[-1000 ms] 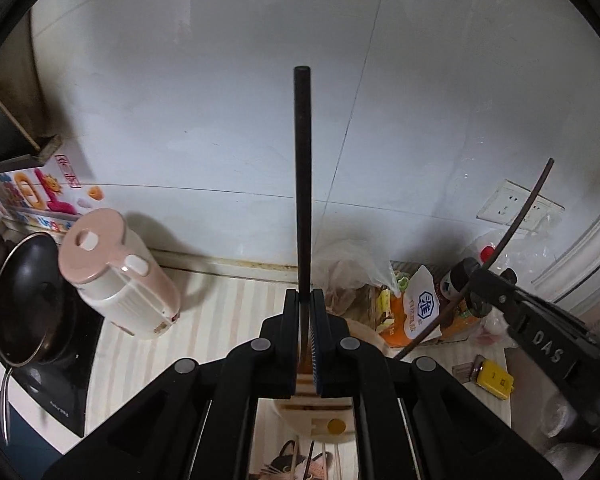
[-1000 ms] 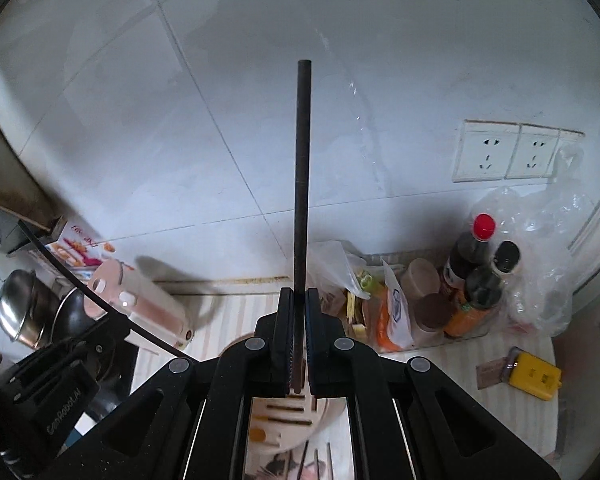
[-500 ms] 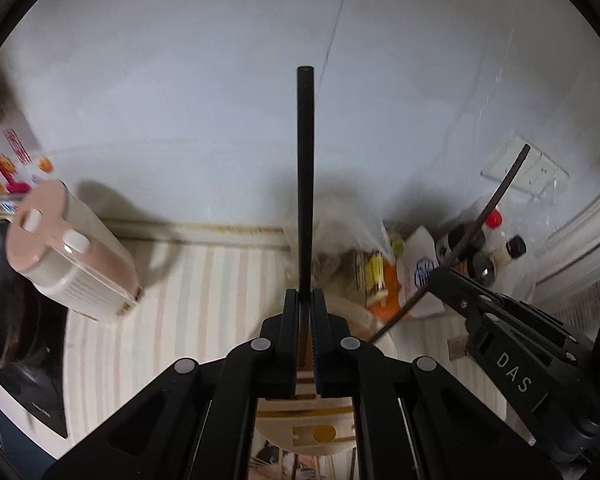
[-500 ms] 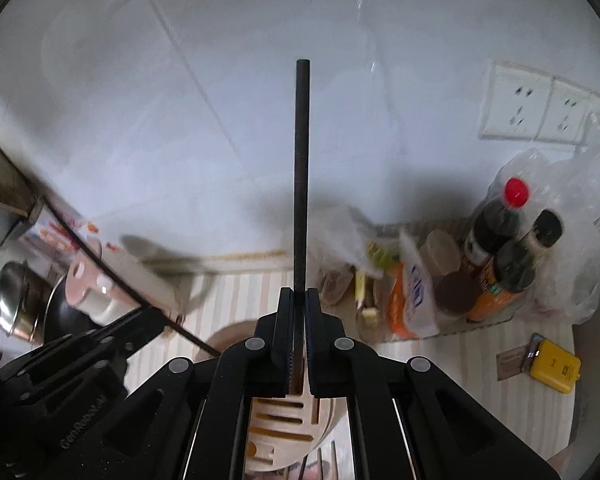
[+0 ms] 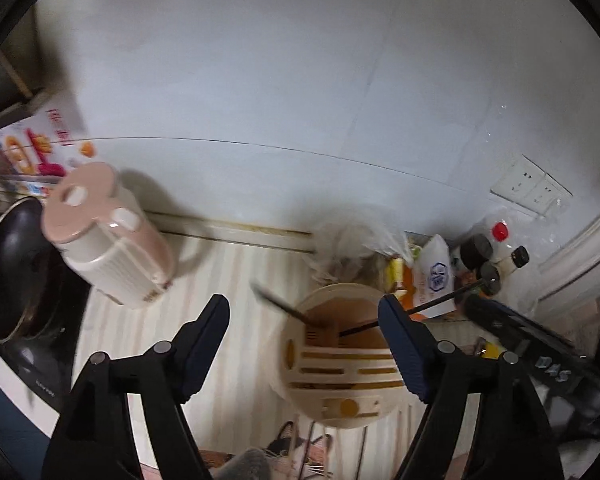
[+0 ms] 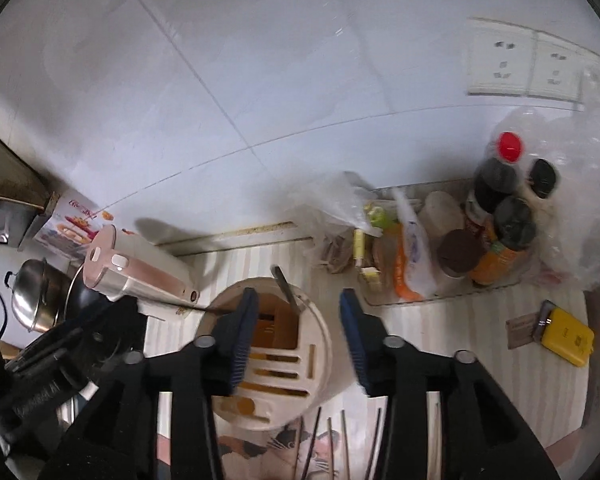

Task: Organize utensils
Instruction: 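Lower both chopsticks into the beige holder and open both grippers, then grasp a dark chopstick with the right gripper while the left grasps a light wooden one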

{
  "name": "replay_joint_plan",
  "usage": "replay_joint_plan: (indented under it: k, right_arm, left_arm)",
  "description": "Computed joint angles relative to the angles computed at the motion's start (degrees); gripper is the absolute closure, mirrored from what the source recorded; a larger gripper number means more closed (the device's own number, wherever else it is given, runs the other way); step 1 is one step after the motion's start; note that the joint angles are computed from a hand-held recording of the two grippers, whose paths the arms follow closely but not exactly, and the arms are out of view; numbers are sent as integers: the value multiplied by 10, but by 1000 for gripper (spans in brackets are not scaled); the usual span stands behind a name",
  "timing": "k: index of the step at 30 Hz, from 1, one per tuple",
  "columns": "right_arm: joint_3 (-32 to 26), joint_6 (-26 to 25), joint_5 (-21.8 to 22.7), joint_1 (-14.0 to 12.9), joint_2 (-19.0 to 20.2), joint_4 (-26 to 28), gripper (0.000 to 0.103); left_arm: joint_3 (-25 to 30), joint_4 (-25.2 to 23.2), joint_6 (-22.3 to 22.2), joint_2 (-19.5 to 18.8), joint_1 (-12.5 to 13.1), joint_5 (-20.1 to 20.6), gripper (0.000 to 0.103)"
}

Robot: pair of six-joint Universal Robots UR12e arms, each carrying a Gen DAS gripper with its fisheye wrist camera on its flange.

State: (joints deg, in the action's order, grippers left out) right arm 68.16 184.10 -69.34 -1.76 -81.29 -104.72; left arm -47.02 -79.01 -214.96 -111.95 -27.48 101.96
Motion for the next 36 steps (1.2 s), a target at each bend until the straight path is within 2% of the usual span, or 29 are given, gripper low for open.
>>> replay_joint_plan:
  k: [1,3,7,10,15,17,19,21,24,26,27,29,33,36]
  right_arm:
    - [5,2,-4,-2,-5,-4,41]
    - [29,6,-20,-5,-25,-23,32]
    - [76,9,-26,-14,-58,-51,20]
    - [112,11,-33,-16,-80,-66,12]
    - [161,3,-44,-16,-105,-56,11]
    - [177,-4,-54,-16,-111,-41,13]
    - [191,-11,-63,-16,-115,-21,34]
    - [203,-21,-72,-15,-114,5,46]
    - [222,-31,-89,-13,-113,32,57]
    - [235,-34,-101,-11,-110,49,59]
    - [238,-35,-105,-10,-109,55,62]
    - [249,-35,-113,-8,-108,64,62]
    - [262,-32,-124,-3,-106,79,64]
    - [266,-33,-133,4,-103,91,64]
  left_arm:
    - [-15,5,-7,9,-3,17,12]
    - [-46,24,-17,26,-6,36,1]
    - [-94,37,-29,52,-15,69,0]
    - [-125,43,-33,68,-21,80,0]
    - [-176,42,-35,89,-36,107,0]
    - [-189,16,-42,89,-41,109,0]
    - [-206,2,-53,91,-43,91,0]
    - [-221,-9,-57,90,-44,73,1]
    - [-238,-27,-57,85,-43,32,4]
    - [-250,-36,-53,80,-41,-6,6]
    - [-253,-43,-51,77,-42,-19,12]
    - [-258,-51,-45,73,-42,-42,15]
    - [-260,-65,-41,62,-45,-67,24]
    - [-260,-69,-35,56,-47,-72,24]
